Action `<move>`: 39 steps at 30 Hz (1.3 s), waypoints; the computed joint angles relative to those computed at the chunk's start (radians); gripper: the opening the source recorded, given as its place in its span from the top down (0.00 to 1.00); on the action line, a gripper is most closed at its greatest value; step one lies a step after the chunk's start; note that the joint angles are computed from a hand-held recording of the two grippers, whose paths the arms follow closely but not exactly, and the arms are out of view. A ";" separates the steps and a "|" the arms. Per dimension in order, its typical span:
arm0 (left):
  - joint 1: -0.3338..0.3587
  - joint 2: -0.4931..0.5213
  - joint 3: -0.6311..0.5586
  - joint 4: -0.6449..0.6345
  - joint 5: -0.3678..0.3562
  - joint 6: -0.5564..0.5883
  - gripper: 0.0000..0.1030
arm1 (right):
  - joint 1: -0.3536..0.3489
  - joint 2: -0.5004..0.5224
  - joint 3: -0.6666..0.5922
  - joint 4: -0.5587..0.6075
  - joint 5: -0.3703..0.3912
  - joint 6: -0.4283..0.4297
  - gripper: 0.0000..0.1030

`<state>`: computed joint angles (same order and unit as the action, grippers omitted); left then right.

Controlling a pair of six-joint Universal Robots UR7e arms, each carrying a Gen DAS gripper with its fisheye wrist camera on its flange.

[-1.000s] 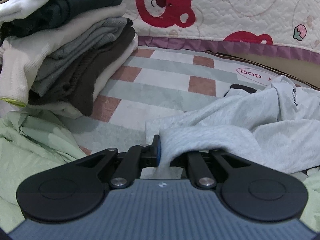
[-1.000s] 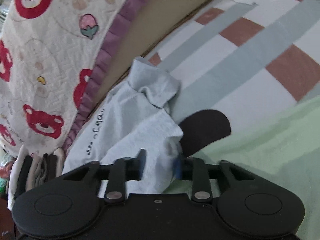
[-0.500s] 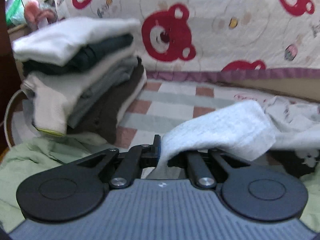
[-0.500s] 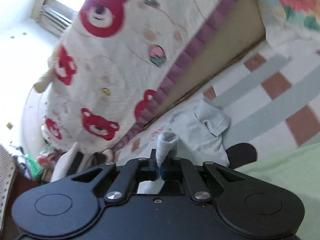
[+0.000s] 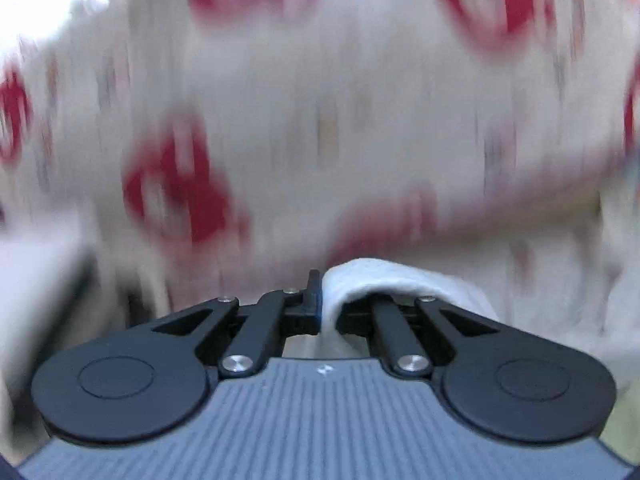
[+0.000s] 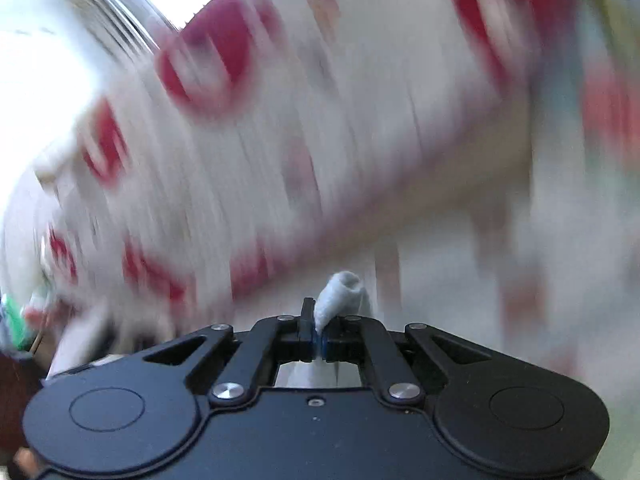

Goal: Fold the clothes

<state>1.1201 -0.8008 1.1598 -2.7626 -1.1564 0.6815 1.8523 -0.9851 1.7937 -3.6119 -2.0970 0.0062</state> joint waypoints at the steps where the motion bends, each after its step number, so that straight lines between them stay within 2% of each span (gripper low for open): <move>1: -0.018 0.006 -0.048 -0.044 -0.060 -0.017 0.97 | 0.038 0.002 -0.055 -0.064 -0.015 -0.096 0.95; 2: -0.036 0.019 -0.105 -0.087 -0.118 -0.037 0.97 | 0.076 0.005 -0.118 -0.113 -0.021 -0.185 0.95; 4: -0.059 0.020 -0.176 -0.114 -0.194 -0.088 0.97 | 0.129 -0.018 -0.162 -0.200 0.041 -0.261 0.95; 7: -0.056 -0.014 -0.179 -0.081 -0.270 -0.147 0.97 | 0.215 -0.039 -0.144 -0.297 0.059 -0.399 0.95; 10: -0.025 -0.052 -0.147 0.005 -0.320 -0.205 0.96 | 0.280 -0.075 -0.029 -0.350 0.037 -0.395 0.95; 14: 0.063 -0.044 -0.123 0.160 -0.294 -0.300 0.96 | 0.315 -0.112 0.136 -0.271 -0.026 -0.218 0.95; 16: 0.108 -0.026 -0.114 0.204 -0.252 -0.330 0.96 | 0.291 -0.113 0.208 -0.183 -0.030 -0.072 0.95; 18: 0.148 -0.004 -0.094 0.203 -0.175 -0.333 0.95 | 0.244 -0.082 0.259 -0.115 0.018 0.072 0.95; 22: 0.224 0.037 -0.116 0.296 -0.055 -0.433 0.86 | 0.119 0.043 0.293 -0.018 0.201 0.310 0.95; 23: 0.242 0.040 -0.119 0.327 -0.028 -0.470 0.86 | 0.102 0.084 0.273 -0.003 0.228 0.327 0.95; 25: 0.258 0.005 -0.048 0.348 0.007 -0.469 0.78 | 0.070 0.165 0.223 0.033 0.277 0.353 0.95; 26: 0.260 -0.024 -0.002 0.346 0.012 -0.463 0.71 | 0.055 0.206 0.194 0.054 0.301 0.365 0.95; 28: 0.261 -0.081 0.089 0.343 0.020 -0.450 0.68 | 0.028 0.269 0.141 0.068 0.336 0.386 0.95; 29: 0.265 -0.122 0.146 0.331 0.011 -0.448 0.62 | 0.016 0.285 0.119 0.080 0.351 0.383 0.95; 30: 0.266 -0.162 0.201 0.316 -0.009 -0.454 0.56 | 0.005 0.301 0.097 0.094 0.366 0.379 0.95; 34: 0.266 -0.309 0.385 0.290 -0.101 -0.472 0.55 | 0.001 0.309 0.083 0.095 0.381 0.374 0.95; 37: 0.247 -0.414 0.504 0.308 -0.207 -0.419 0.55 | -0.020 0.290 0.111 0.073 0.395 0.377 0.95; 39: 0.233 -0.438 0.541 0.333 -0.275 -0.372 0.55 | -0.035 0.278 0.106 0.082 0.398 0.362 0.95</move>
